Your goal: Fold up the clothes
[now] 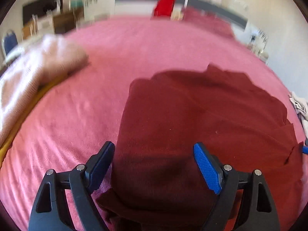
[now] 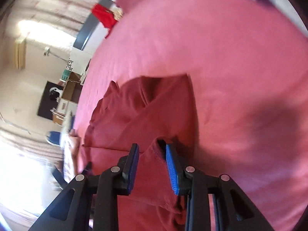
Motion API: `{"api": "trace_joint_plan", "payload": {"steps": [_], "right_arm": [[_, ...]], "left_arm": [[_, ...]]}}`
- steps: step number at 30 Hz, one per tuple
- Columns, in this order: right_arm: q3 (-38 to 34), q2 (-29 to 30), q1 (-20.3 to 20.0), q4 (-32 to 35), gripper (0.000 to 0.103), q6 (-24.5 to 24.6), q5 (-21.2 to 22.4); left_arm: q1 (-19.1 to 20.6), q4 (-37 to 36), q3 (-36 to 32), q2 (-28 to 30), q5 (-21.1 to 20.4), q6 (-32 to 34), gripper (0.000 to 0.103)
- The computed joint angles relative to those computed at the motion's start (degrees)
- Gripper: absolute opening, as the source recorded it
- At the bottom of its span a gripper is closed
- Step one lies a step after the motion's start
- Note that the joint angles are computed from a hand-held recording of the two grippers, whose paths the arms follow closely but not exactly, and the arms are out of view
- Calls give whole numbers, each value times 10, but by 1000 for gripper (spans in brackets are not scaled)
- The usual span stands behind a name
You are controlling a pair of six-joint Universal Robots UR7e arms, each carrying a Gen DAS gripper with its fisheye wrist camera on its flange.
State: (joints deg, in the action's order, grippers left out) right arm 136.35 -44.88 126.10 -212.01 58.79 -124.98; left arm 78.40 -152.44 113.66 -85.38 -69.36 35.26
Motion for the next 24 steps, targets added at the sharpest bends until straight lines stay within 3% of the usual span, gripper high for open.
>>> {"api": "trace_joint_plan", "payload": {"steps": [2, 4, 9, 11, 13, 15, 18, 19, 22, 24], "right_arm": [[13, 5, -31, -31, 30, 17, 49], [22, 20, -46, -84, 30, 26, 71], [12, 40, -63, -123, 28, 6, 82], [10, 58, -69, -161, 6, 10, 82], [3, 90, -59, -254, 3, -10, 72], [-14, 106, -23, -320, 3, -77, 38], [-11, 99, 30, -287, 3, -102, -38], [-9, 92, 47, -258, 3, -95, -63], [24, 108, 33, -247, 8, -9, -59], [22, 132, 37, -293, 24, -12, -56]], "left_arm": [[4, -19, 7, -1, -6, 11, 86], [7, -23, 6, 0, -9, 14, 87], [8, -35, 7, 7, -12, 16, 87], [11, -34, 9, 6, -17, 15, 87], [13, -32, 9, 5, -22, 13, 87], [15, -29, 9, 5, -26, 11, 87], [15, -28, 9, 5, -28, 9, 88], [16, -28, 8, 6, -29, 9, 88], [16, -29, 7, 7, -29, 10, 88], [16, -29, 7, 7, -29, 9, 88]]}}
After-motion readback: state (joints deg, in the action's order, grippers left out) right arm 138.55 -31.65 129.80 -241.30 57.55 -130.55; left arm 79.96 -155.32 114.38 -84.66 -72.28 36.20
